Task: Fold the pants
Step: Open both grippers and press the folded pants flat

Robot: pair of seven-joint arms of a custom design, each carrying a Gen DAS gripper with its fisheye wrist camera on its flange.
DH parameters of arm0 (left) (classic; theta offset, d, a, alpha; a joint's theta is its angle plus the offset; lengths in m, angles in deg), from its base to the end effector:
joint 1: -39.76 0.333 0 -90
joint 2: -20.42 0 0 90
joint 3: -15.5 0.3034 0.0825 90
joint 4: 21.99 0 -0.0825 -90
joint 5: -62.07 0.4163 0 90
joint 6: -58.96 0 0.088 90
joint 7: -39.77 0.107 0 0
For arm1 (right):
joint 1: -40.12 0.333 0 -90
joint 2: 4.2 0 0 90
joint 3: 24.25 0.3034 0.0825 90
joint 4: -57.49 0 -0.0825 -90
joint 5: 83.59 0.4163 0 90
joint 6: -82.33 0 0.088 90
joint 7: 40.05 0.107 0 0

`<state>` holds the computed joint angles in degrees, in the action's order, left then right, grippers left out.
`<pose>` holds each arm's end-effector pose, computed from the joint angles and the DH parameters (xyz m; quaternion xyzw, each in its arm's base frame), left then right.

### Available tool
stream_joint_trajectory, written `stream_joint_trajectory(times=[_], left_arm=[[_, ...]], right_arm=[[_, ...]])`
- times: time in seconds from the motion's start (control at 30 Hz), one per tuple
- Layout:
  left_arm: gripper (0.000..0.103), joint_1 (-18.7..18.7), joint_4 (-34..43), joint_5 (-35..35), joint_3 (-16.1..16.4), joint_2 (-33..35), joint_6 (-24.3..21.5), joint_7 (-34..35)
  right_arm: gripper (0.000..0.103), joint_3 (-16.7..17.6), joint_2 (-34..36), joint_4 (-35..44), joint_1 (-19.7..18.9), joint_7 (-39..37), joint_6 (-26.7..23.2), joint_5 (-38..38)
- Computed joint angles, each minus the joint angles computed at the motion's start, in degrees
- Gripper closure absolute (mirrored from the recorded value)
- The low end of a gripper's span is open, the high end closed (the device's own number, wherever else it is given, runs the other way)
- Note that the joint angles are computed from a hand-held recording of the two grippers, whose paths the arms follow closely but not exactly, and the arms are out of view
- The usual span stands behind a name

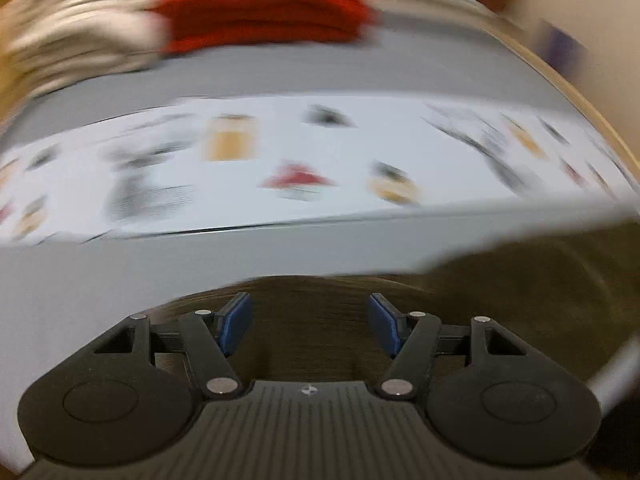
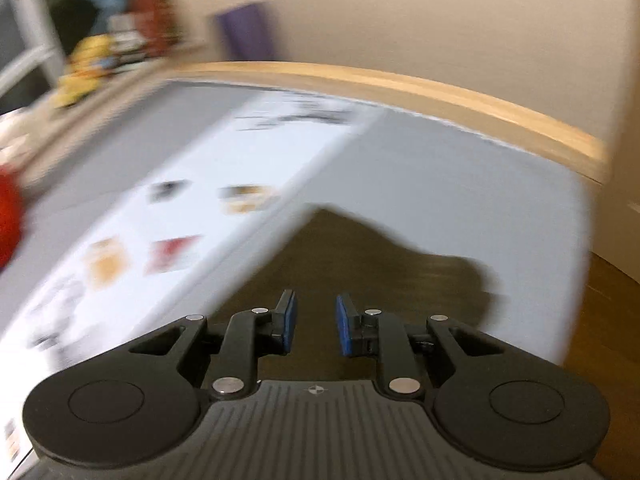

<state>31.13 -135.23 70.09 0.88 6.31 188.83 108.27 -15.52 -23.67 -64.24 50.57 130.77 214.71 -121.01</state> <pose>0.5134 -0.2308 0.6114 -0.6446 0.7130 -0.2032 0.1866 0.5042 0.1717 0.5927 -0.3679 0.8438 -0.2868 0.2653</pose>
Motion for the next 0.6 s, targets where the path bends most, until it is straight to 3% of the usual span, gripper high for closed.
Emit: stream_joint_trajectory(times=[0.07, 0.2, 0.3, 0.37, 0.43, 0.5, 0.6], left_arm=[[0.050, -2.20, 4.04, -3.52, 0.45, 4.80, -0.95, 9.12], [0.085, -4.26, 5.96, -5.69, 0.13, 10.46, -0.53, 15.78], [0.087, -5.43, 9.24, -2.26, 0.09, 15.77, -2.42, 14.25], [0.088, -6.32, 11.45, 0.73, 0.60, 19.02, -2.18, 11.51], [0.092, -7.19, 14.10, 4.21, 1.75, 22.62, -2.51, 6.50], [0.094, -8.14, 15.52, 6.53, 2.69, 25.05, -1.04, 3.57], [0.096, -9.65, 16.10, 11.56, 3.93, 26.21, 1.33, 1.28]], right_arm=[[0.079, -0.39, 2.81, 1.90, 1.33, -5.00, 5.83, -0.17], [0.079, 0.58, 9.44, 7.22, 4.48, -15.96, 13.13, -2.07], [0.079, -0.51, 14.96, 11.63, 8.67, -32.96, 19.98, 6.92], [0.079, -0.55, 19.23, 15.50, 11.46, -48.05, 21.78, 19.60], [0.079, 0.70, 23.43, 20.05, 13.06, -60.57, 20.73, 28.96], [0.079, 1.72, 27.39, 24.99, 14.21, -67.08, 16.51, 31.71], [0.079, 0.63, 33.88, 33.73, 17.70, -66.19, 5.74, 25.07]])
